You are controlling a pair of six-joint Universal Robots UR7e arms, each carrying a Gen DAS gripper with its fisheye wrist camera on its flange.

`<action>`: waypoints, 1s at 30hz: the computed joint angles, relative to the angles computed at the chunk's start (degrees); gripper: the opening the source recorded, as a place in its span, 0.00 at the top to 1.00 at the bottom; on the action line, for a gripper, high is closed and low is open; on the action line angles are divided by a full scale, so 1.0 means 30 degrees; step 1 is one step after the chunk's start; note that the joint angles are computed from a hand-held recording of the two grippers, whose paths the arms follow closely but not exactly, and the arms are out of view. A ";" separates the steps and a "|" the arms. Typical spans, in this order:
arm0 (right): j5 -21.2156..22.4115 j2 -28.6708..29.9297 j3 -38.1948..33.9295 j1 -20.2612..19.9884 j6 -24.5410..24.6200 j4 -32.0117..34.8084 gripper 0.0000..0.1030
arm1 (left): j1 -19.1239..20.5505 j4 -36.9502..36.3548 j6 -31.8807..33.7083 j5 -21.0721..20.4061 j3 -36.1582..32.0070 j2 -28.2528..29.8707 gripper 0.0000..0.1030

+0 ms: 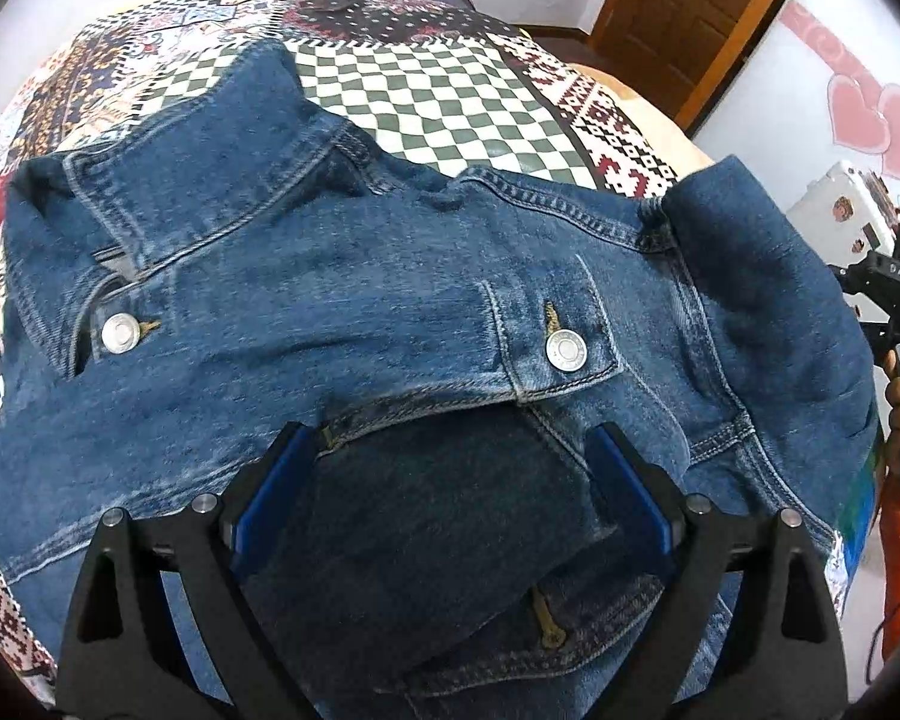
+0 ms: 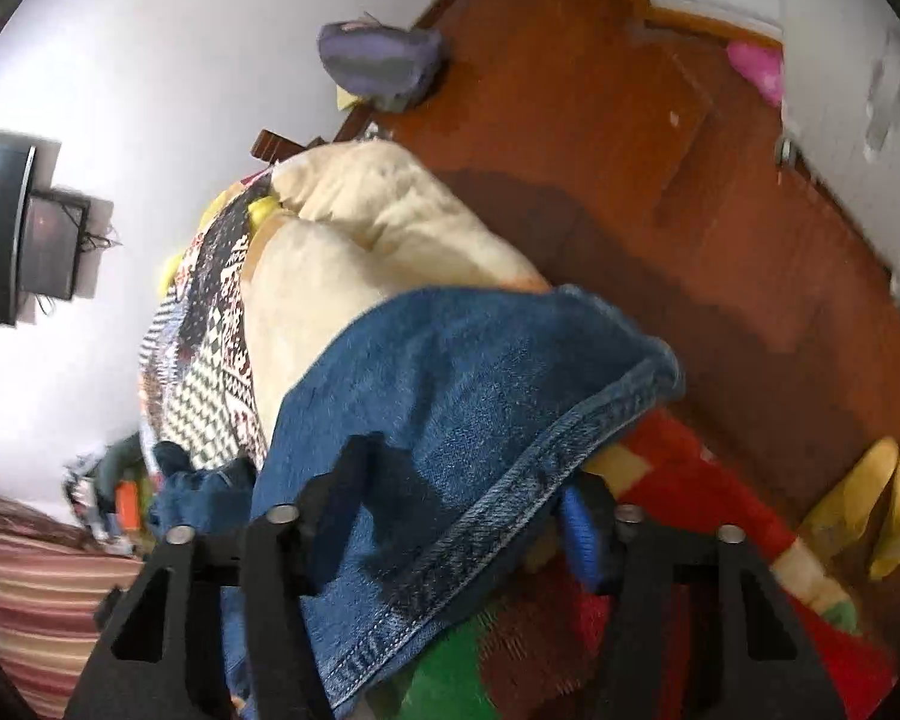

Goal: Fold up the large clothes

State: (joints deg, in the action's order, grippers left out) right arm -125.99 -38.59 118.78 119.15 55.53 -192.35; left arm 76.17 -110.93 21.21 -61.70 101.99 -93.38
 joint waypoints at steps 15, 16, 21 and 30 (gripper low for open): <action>-0.4182 0.0728 -0.5719 0.4840 -0.7477 0.0411 0.86 | -0.0497 -0.0541 0.0787 -0.1133 -0.0649 -0.2373 0.09; -0.4075 0.0917 -0.6326 0.5089 -0.7986 0.0557 0.86 | -0.0462 -0.0433 0.0661 -0.1434 -0.0866 -0.2527 0.09; -0.3486 0.2662 -1.0531 0.6237 -1.0460 0.2315 0.87 | -0.0518 -0.1015 0.1139 -0.1602 -0.1302 -0.3511 0.09; -0.0031 0.8361 -1.9749 0.6208 -1.0325 0.9804 0.87 | 0.0987 -0.1632 0.2248 -0.1949 -0.2374 -0.4802 0.09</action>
State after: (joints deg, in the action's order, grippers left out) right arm -126.09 -13.51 59.54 137.77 24.56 -162.94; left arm 79.13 -115.82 27.95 -67.54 94.87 -107.78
